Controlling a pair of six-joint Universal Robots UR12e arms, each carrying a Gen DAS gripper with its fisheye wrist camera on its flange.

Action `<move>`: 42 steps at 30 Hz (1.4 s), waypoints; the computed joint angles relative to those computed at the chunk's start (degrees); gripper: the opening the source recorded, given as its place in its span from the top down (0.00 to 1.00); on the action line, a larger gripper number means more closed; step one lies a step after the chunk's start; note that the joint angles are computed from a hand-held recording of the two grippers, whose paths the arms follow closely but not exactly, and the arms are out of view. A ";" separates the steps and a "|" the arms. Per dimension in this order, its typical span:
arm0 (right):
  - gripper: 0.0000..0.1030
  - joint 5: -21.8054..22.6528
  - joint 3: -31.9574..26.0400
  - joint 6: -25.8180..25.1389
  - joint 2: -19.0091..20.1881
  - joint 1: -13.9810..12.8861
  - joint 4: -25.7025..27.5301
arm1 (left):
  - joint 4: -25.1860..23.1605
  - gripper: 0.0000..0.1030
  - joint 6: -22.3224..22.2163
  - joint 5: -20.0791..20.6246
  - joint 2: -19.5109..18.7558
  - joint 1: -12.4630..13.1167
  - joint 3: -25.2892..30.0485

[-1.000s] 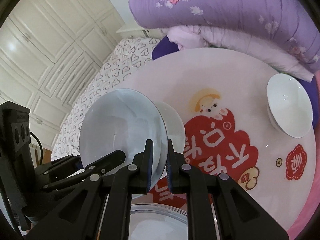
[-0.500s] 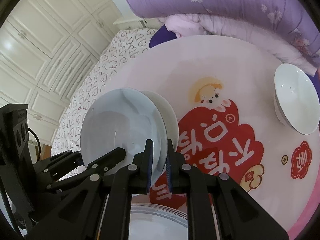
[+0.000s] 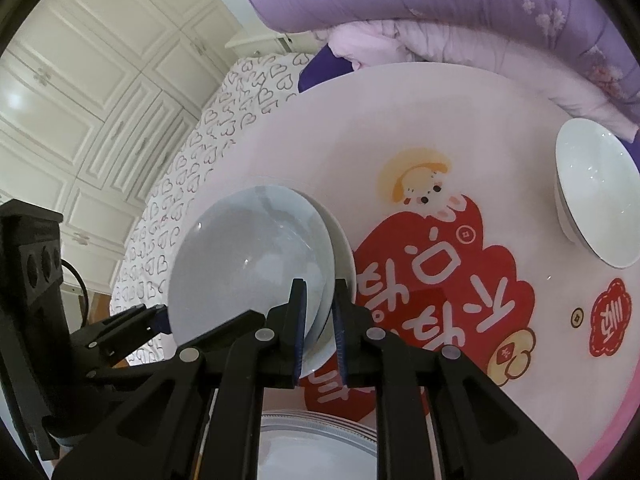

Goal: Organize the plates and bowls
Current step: 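Lower the white bowl into the large white bowl and open both tools, then move both tools toward the last small white bowl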

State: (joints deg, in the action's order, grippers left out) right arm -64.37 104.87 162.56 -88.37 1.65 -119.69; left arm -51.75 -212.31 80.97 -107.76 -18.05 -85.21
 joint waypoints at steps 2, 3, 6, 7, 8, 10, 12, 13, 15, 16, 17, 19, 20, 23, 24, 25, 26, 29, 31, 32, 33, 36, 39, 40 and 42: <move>0.86 -0.10 -0.12 0.04 0.05 0.06 0.06 | -0.82 0.49 -0.43 -1.56 0.04 0.49 0.11; 0.86 -0.05 -0.11 -0.01 0.00 0.01 0.13 | -1.30 0.48 -0.59 -1.94 0.01 0.61 0.31; 0.86 0.11 -0.26 0.14 0.08 -0.02 0.30 | -2.70 0.42 -0.49 -3.08 -0.19 1.01 1.10; 0.86 0.03 -0.37 0.12 0.13 0.05 0.37 | -3.19 0.41 -0.25 -3.19 -0.31 1.08 1.45; 0.86 0.04 -0.37 0.19 0.13 0.04 0.40 | -3.47 0.38 -0.08 -3.22 -0.37 1.09 1.70; 0.86 0.08 -0.37 0.31 0.10 0.05 0.40 | -4.05 0.33 0.34 -3.21 -0.45 1.12 2.21; 0.86 0.07 -0.53 0.69 0.17 0.06 0.48 | -4.58 0.26 0.67 -2.53 -0.44 0.98 2.66; 0.84 0.06 -0.51 0.88 0.19 0.07 0.22 | -4.71 0.23 0.93 -1.64 -0.37 0.76 2.83; 0.80 -0.10 -0.43 1.11 0.11 -0.03 -0.53 | -5.12 0.09 0.95 0.97 -0.36 0.29 3.20; 0.78 -0.06 -0.41 1.15 0.06 -0.10 -0.64 | -4.55 0.07 0.87 1.63 -0.10 0.23 2.83; 0.77 0.33 -0.39 1.06 -0.06 -0.28 -0.63 | -4.13 0.06 0.65 1.56 0.12 0.31 2.47; 0.77 0.83 -0.22 0.70 -0.30 -0.49 -0.63 | -3.88 0.06 0.09 1.30 0.38 0.54 1.99; 0.76 1.50 -0.06 0.48 -0.53 -0.70 -0.57 | -3.72 0.06 -0.09 1.48 0.49 0.56 1.76; 0.46 3.40 0.80 0.18 -1.35 -1.34 -1.74 | -2.75 0.06 -0.58 2.54 0.81 0.39 1.15; 0.33 4.01 1.17 0.48 -1.63 -1.54 -2.55 | -2.37 0.06 -0.92 2.90 1.11 0.11 0.76; 0.09 4.79 1.67 1.03 -1.92 -1.80 -3.83 | -1.67 0.06 -1.33 3.38 1.38 -0.04 0.32; 0.00 5.89 2.42 1.74 -2.37 -2.21 -5.72 | -0.74 0.05 -1.68 3.80 1.66 -0.16 -0.19; 0.00 7.14 2.94 2.34 -2.99 -2.85 -6.98 | 2.29 0.01 -3.10 6.36 2.47 -1.05 -1.77; 0.00 7.75 3.25 2.97 -3.37 -3.36 -7.93 | 4.47 0.01 -4.00 8.17 3.05 -1.59 -2.73; 0.00 8.01 3.52 3.32 -3.71 -3.73 -8.49 | 5.08 0.01 -4.32 9.00 3.25 -1.90 -2.96; 0.00 8.22 3.53 3.55 -3.83 -3.96 -8.63 | 5.55 0.01 -4.58 9.71 3.39 -2.17 -3.15; 0.00 9.15 3.72 3.78 -4.33 -4.99 -9.19 | 7.02 0.01 -5.14 11.51 3.90 -2.95 -3.70; 0.00 9.92 4.40 3.41 -5.46 -6.23 -9.56 | 7.87 0.01 -5.33 12.82 4.24 -3.82 -3.99; 0.00 10.13 4.48 3.37 -5.72 -6.54 -9.61 | 8.11 0.01 -5.43 13.17 4.24 -4.18 -3.94; 0.00 10.44 4.92 3.15 -6.56 -7.40 -10.00 | 8.31 0.01 -5.24 13.51 4.41 -4.65 -3.88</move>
